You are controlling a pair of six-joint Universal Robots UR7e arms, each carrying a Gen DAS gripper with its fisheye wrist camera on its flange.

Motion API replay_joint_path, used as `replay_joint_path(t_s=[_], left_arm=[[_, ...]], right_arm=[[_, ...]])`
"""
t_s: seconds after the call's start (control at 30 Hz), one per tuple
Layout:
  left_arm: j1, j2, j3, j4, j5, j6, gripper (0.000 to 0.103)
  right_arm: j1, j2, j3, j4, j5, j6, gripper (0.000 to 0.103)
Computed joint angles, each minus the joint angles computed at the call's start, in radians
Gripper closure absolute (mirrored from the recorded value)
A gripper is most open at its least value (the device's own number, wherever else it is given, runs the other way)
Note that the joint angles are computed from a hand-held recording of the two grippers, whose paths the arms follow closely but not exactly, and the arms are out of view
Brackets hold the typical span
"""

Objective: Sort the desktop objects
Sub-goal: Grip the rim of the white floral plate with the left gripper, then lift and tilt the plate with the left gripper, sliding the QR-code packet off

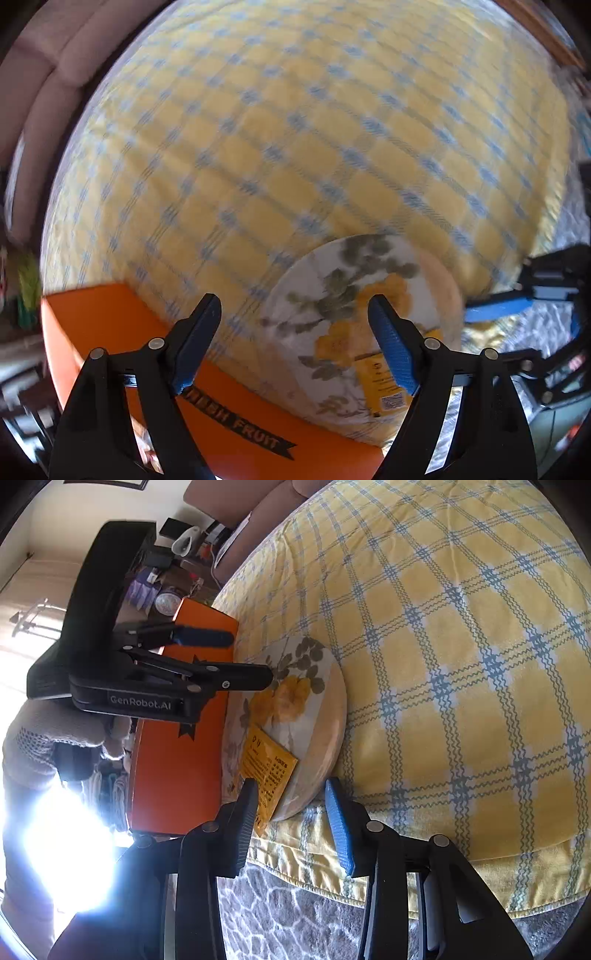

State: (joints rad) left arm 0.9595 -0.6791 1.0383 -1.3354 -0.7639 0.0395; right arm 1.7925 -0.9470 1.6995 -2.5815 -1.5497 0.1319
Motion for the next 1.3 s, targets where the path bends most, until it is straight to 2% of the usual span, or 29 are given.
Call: replay_joint_path(t_s=[0.03,0.13,0.2,0.27,0.33,0.4,0.53,0.6,0.67,0.73,0.83,0.9,0.97,1.0,1.1,1.2,1.23,1.3], left_arm=[[0.004,0.013,-0.023,0.035,-0.031,-0.001,0.023],[0.020,0.041,-0.059,0.111,-0.053,-0.032,0.019],[0.039,0.056,-0.104,0.138,-0.113,-0.068,0.017],[0.052,0.050,-0.111,0.130,-0.151,-0.084,0.017],[0.066,0.038,-0.110,0.116,-0.204,-0.114,0.010],[0.077,0.018,-0.091,0.083,-0.252,-0.141,0.009],[0.093,-0.025,-0.034,-0.032,-0.442,-0.176,0.014],[0.081,-0.029,-0.007,-0.066,-0.457,-0.166,0.014],[0.069,-0.020,-0.005,-0.084,-0.440,-0.166,0.014],[0.062,-0.004,-0.029,-0.098,-0.434,-0.181,0.015],[0.063,-0.055,0.025,-0.197,-0.428,-0.198,0.016],[0.057,-0.114,0.086,-0.296,-0.438,-0.209,0.016],[0.039,-0.217,0.205,-0.433,-0.461,-0.195,0.015],[0.034,-0.287,0.285,-0.508,-0.513,-0.204,0.014],[0.033,-0.443,0.462,-0.636,-0.607,-0.232,0.012],[0.042,-0.586,0.637,-0.765,-0.686,-0.331,0.012],[0.043,-0.623,0.693,-0.808,-0.704,-0.362,0.012],[0.033,-0.668,0.771,-0.862,-0.693,-0.381,0.012]], right_arm=[[0.000,0.000,0.001,-0.001,-0.001,0.000,0.064],[0.001,0.000,0.002,-0.001,0.003,0.003,0.064],[0.000,-0.001,0.007,-0.005,0.003,0.005,0.064],[0.003,-0.004,0.015,-0.010,0.002,0.008,0.064],[0.007,-0.006,0.022,-0.020,-0.007,0.010,0.063],[0.008,0.002,0.021,-0.045,-0.010,0.020,0.062],[0.002,0.021,0.021,-0.119,0.015,0.048,0.063],[0.002,0.028,0.022,-0.150,0.015,0.055,0.072],[-0.007,0.027,0.030,-0.185,0.026,0.070,0.079],[-0.025,0.025,0.043,-0.198,0.058,0.099,0.081],[-0.053,0.018,0.081,-0.233,0.129,0.116,0.083],[-0.059,0.021,0.086,-0.248,0.173,0.139,0.088],[-0.074,0.021,0.100,-0.266,0.211,0.160,0.089],[-0.078,0.022,0.102,-0.272,0.226,0.164,0.090],[-0.092,0.019,0.113,-0.284,0.263,0.177,0.091],[-0.100,0.015,0.122,-0.289,0.281,0.182,0.092],[-0.102,0.011,0.125,-0.290,0.283,0.183,0.092],[-0.108,-0.003,0.141,-0.297,0.286,0.187,0.092]])
